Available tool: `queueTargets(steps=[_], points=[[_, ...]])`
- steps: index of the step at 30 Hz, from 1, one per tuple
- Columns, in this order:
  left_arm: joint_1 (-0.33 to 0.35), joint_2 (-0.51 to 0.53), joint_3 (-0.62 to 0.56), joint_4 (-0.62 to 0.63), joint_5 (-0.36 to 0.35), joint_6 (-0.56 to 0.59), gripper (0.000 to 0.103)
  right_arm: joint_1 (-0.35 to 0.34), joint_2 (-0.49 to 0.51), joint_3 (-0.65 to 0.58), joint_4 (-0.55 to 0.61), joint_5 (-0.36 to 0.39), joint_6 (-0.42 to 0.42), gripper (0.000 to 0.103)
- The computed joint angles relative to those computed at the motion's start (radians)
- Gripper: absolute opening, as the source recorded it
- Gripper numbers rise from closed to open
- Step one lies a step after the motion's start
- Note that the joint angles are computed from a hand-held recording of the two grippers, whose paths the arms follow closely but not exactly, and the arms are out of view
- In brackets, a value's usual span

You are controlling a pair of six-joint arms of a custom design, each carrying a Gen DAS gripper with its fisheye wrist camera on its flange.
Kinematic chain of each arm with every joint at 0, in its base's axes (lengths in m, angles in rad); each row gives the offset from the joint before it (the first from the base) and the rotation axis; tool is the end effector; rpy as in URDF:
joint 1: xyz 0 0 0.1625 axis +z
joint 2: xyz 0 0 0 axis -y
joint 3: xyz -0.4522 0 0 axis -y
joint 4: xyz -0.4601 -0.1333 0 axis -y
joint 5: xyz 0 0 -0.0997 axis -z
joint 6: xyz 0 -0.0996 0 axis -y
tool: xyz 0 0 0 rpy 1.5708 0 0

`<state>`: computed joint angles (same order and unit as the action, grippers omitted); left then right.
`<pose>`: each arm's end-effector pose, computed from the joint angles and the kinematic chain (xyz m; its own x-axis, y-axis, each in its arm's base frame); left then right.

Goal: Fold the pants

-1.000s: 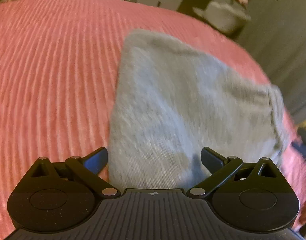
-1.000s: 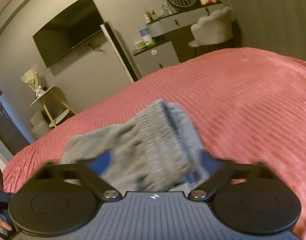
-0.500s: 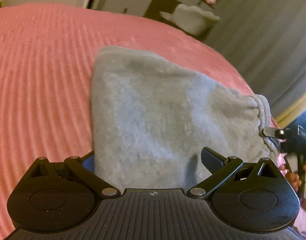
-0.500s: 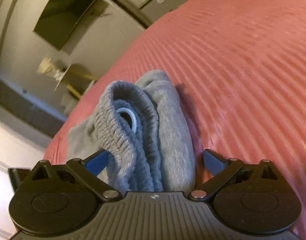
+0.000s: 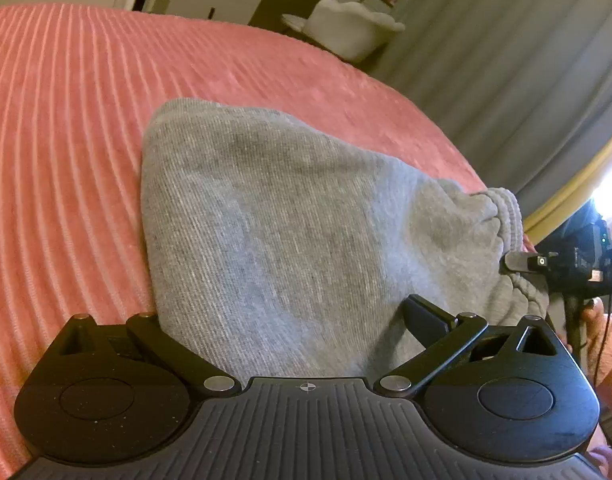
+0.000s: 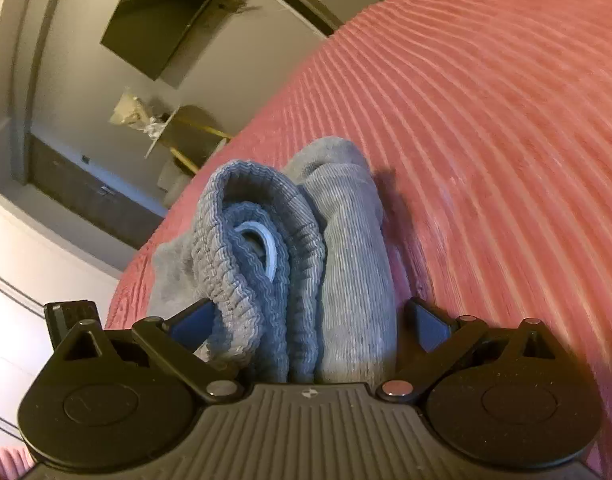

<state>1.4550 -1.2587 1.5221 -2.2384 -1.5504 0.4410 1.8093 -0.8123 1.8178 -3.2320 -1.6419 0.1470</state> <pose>0.0519 -0.7248 0.4207 -0.8536 0.4871 -0.1848 0.5204 0.7800 -0.3477 0.2873 -0.6475 0.0843 -0.9963 -0.0787 -0.0336 -0.0418 0.7902 -0.6114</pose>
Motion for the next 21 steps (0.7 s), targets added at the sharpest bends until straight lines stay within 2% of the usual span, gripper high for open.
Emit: queueTargets(steps=[2,5,8,11,13,14,17,19,21], points=[[0.003,0.001,0.000,-0.001,-0.006,0.003,0.103,-0.009,0.004,-0.003,-0.007,0.019,-0.014,0.100],[0.012,-0.002,0.002,-0.007,-0.027,0.003,0.103,-0.021,-0.008,0.019,-0.022,0.037,0.024,0.100],[0.016,-0.004,0.010,-0.017,-0.034,0.009,0.103,-0.036,-0.022,0.012,0.025,0.081,0.057,0.100],[0.016,-0.003,0.013,-0.020,-0.032,0.014,0.103,-0.079,-0.034,0.025,0.013,0.199,0.146,0.100],[0.016,-0.003,0.014,-0.022,-0.030,0.009,0.103,-0.095,-0.035,0.024,0.033,0.264,0.154,0.100],[0.014,-0.003,0.013,-0.021,-0.027,0.006,0.103,-0.087,-0.035,0.014,0.069,0.247,0.114,0.100],[0.007,-0.003,0.014,-0.021,-0.015,0.000,0.103,-0.026,-0.017,-0.037,0.180,0.101,-0.072,0.100],[0.005,-0.006,0.018,-0.026,-0.012,0.008,0.103,0.009,0.003,-0.066,0.215,0.009,-0.163,0.100],[0.005,-0.006,0.021,-0.033,-0.015,0.016,0.103,0.028,0.016,-0.072,0.201,-0.044,-0.213,0.100]])
